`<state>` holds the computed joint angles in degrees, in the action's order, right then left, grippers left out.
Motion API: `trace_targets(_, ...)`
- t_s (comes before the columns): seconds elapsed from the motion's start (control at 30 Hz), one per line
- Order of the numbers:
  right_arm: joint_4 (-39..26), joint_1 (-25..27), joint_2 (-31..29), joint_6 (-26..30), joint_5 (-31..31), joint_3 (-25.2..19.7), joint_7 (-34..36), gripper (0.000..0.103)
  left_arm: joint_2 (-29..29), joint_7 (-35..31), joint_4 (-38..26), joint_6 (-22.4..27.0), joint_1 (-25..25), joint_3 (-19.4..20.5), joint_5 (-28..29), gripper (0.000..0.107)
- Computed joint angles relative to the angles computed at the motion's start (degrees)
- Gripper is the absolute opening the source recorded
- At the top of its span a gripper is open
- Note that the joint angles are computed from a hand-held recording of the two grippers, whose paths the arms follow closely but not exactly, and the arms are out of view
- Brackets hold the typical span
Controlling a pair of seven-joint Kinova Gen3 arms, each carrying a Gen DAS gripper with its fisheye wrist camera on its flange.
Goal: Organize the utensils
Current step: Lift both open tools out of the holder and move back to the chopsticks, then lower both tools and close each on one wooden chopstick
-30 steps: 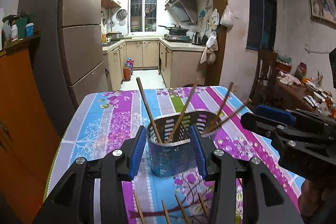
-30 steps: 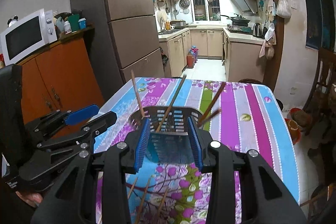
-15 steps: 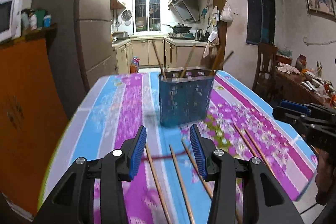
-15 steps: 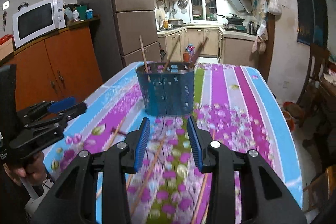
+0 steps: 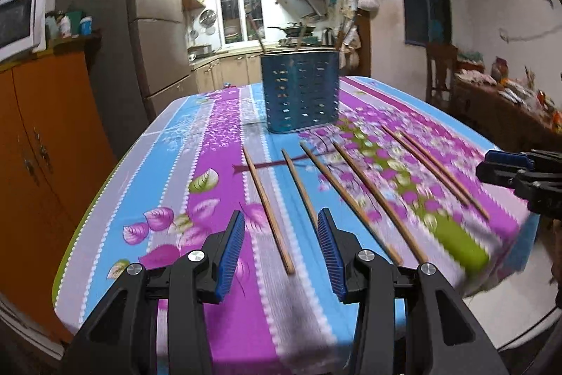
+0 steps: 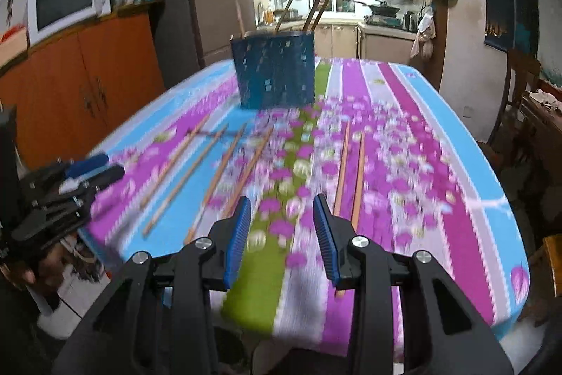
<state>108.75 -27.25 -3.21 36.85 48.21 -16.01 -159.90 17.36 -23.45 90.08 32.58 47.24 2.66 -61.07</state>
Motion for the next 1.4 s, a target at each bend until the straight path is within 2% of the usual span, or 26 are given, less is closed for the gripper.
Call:
trace_targets(0.07, 1.9, -1.1, -0.2, 2.4, 3.2, -1.7, -3.7, 0.035, -0.3, 1.0, 1.5, 0.2, 0.9, 0.0, -1.8, 0.045)
trace_targets(0.2, 5.6, -3.1, -1.1, 4.9, 6.9, -3.3, -8.7, 0.035, -0.2, 7.9, 4.7, 3.9, 4.1, 0.0, -8.2, 0.045)
trace_targets(0.3, 8.8, -4.2, -2.1, 6.5, 9.7, -4.7, -13.0, 0.033, 0.3, 10.7, 6.1, 7.0, 4.3, 1.7, -9.5, 0.045)
trace_targets(0.4, 10.7, -3.9, -3.2, 4.2, 9.2, -3.9, -14.4, 0.022, 0.5, 13.3, 7.3, 8.6, 4.1, 2.8, -10.3, 0.045)
trace_targets(0.53, 11.8, -2.6, -3.5, 1.4, 9.8, -4.0, -15.7, 0.018, 0.1, 16.7, 8.4, 8.5, 3.2, 3.4, -12.7, 0.044)
trace_targets(0.73, 11.3, -3.8, -2.0, 5.4, 16.5, -5.5, -20.2, 0.018, 0.4, 15.2, 7.4, 6.6, 0.9, 4.2, -13.7, 0.043)
trace_targets(0.87, 10.7, -5.8, -0.3, 9.1, 19.0, -5.1, -22.3, 0.017, 0.9, 12.0, 5.9, 3.9, -0.9, 4.1, -10.7, 0.031)
trace_targets(0.97, 10.2, -7.0, 0.7, 10.4, 19.8, -4.0, -22.7, 0.016, 1.4, 11.5, 5.4, 3.1, -0.3, 3.0, -10.9, 0.026)
trace_targets(1.07, 9.6, -7.7, 1.6, 11.5, 20.6, -3.0, -22.8, 0.016, 2.1, 10.8, 4.7, 2.2, -0.2, 2.2, -10.6, 0.026)
trace_targets(1.27, 7.7, -7.8, 3.7, 10.9, 20.1, -0.6, -19.8, 0.016, 3.2, 6.7, 3.0, -0.1, -0.9, 1.0, -6.1, 0.026)
trace_targets(1.4, 6.9, -7.7, 4.8, 10.3, 19.3, 0.6, -18.8, 0.012, 3.6, 4.8, 2.5, -1.6, -0.7, -0.3, -3.4, 0.026)
